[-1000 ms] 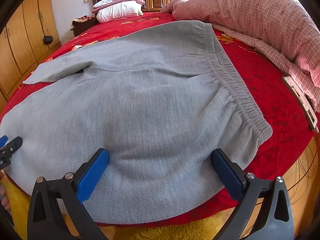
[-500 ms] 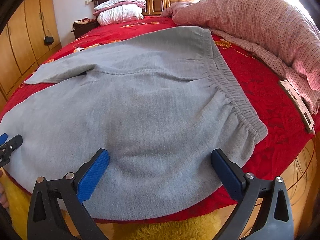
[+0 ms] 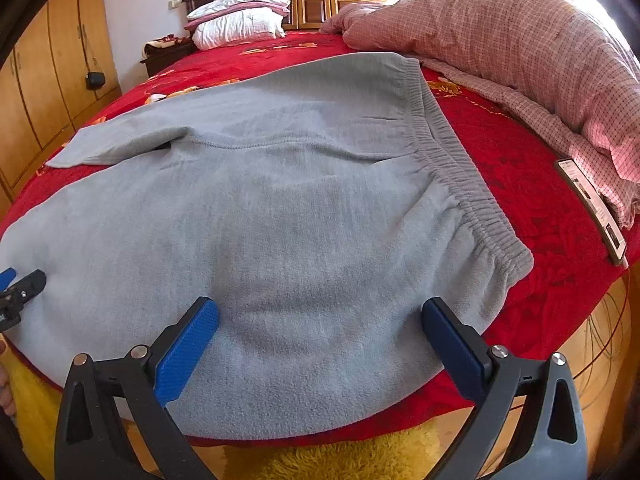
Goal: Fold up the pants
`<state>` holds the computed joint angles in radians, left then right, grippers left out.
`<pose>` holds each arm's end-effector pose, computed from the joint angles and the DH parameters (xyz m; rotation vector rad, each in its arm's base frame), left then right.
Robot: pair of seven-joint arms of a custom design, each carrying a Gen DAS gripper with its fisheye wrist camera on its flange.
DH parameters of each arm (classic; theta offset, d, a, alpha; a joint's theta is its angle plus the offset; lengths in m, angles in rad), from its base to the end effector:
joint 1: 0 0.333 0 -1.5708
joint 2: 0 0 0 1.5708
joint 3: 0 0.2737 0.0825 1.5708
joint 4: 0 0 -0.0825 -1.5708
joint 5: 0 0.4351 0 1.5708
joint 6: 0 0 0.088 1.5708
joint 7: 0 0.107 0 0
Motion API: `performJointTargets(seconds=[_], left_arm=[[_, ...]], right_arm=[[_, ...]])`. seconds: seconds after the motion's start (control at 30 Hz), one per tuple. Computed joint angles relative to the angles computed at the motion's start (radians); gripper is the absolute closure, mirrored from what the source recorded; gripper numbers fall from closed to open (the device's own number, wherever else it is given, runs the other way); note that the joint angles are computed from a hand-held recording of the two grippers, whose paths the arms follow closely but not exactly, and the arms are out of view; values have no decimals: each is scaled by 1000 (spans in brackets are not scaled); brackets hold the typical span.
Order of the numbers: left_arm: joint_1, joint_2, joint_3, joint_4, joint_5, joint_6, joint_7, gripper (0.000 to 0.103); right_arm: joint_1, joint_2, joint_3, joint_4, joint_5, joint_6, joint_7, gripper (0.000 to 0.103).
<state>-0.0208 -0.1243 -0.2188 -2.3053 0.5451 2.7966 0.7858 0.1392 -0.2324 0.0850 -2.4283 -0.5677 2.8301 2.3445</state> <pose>0.5593 -0.1621 0.3886 -1.8867 1.7419 -0.6254 0.5283 0.1484 0.3891 -1.7682 1.8738 -0.6873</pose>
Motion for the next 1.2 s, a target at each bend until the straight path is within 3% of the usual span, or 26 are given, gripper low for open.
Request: performJointTargets(seconds=[0.67, 0.8, 0.9, 1.13, 1.2], left_arm=[[-16, 10, 11, 20, -82, -36, 62, 0], [-26, 23, 23, 37, -148, -49, 124, 0], [-33, 25, 29, 45, -190, -61, 165, 0], [-50, 10, 56, 56, -405, -70, 387, 1], [-45, 10, 53, 78, -408, -86, 424, 1]], right_arm=[[34, 21, -26, 29, 108, -56, -103, 0], [36, 30, -18, 50, 112, -98, -111, 0], [45, 26, -35, 38, 157, -74, -149, 0], [63, -4, -54, 34, 246, -87, -277, 0], [64, -7, -62, 45, 267, -87, -322, 0]])
